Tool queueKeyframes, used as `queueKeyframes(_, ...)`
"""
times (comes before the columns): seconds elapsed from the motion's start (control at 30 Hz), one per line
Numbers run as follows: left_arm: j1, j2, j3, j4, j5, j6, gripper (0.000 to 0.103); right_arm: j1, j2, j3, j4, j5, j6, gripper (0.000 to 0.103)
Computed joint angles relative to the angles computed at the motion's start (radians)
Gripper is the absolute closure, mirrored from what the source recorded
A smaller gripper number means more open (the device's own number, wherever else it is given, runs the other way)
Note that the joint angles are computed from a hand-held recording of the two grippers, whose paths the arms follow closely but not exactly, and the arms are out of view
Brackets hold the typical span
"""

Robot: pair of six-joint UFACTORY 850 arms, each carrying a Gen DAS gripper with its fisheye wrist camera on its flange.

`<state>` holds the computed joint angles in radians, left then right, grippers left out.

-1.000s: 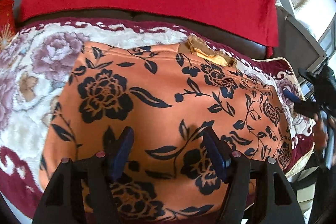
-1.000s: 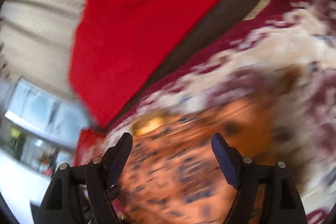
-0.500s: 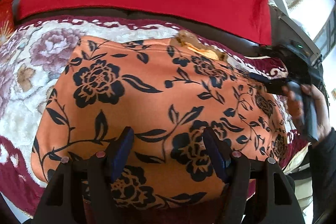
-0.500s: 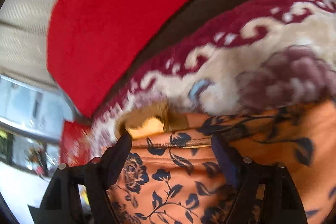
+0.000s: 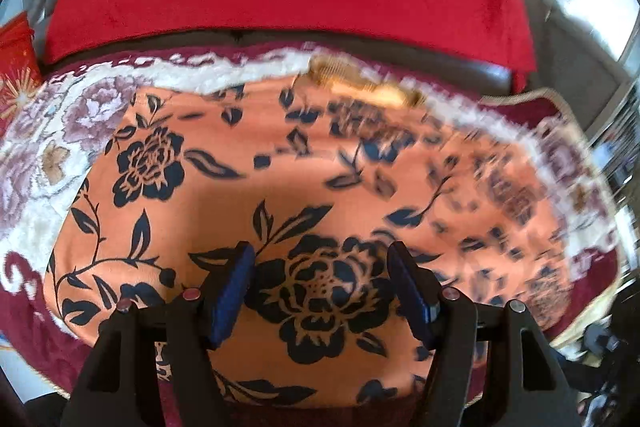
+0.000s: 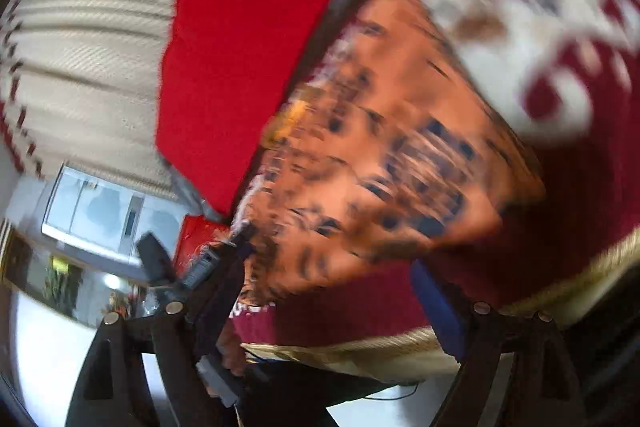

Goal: Fold small clothes

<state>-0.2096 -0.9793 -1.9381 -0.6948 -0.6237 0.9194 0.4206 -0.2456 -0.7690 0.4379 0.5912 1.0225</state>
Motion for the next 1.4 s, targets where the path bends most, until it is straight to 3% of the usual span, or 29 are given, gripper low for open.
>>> queueKeyframes(0.1,-0.013,0.001,0.013,0.049,0.045,-0.023,0.029,-0.016,-0.029,0.023,0.014,0.067,0.085,0.016)
queueKeyframes(0.17,-0.014,-0.003,-0.006,0.093,0.022,-0.084,0.029,-0.039,-0.035,0.026,0.001,0.078,0.103,0.016)
queueKeyframes(0.23,-0.006,0.015,0.007,0.035,0.011,-0.045,0.029,-0.052,-0.034,0.031,-0.006,0.092,0.127,0.016)
queueKeyframes(0.3,-0.01,0.045,0.057,-0.018,0.068,0.033,0.029,-0.058,-0.027,0.032,0.008,0.089,0.105,0.016)
queueKeyframes(0.37,-0.02,0.021,0.035,0.062,0.07,-0.023,0.029,-0.063,-0.029,0.034,0.004,0.098,0.112,0.015)
queueKeyframes(0.43,-0.016,0.004,0.032,0.036,0.07,-0.019,0.025,-0.06,-0.029,0.04,0.018,0.114,0.116,0.016)
queueKeyframes(0.63,0.004,0.018,0.038,-0.056,0.047,0.023,0.025,-0.056,-0.022,0.032,0.076,0.08,0.047,0.016)
queueKeyframes(0.8,-0.007,0.017,0.05,0.001,0.08,-0.014,0.024,-0.065,-0.012,0.04,0.078,0.076,0.039,0.016)
queueKeyframes(1.0,-0.01,0.02,0.037,0.044,0.063,-0.049,0.024,-0.067,-0.011,0.038,0.078,0.076,0.024,0.015)
queueKeyframes(1.4,-0.005,0.072,0.118,-0.013,0.135,0.053,0.024,-0.051,-0.01,-0.007,0.23,-0.006,-0.148,0.015)
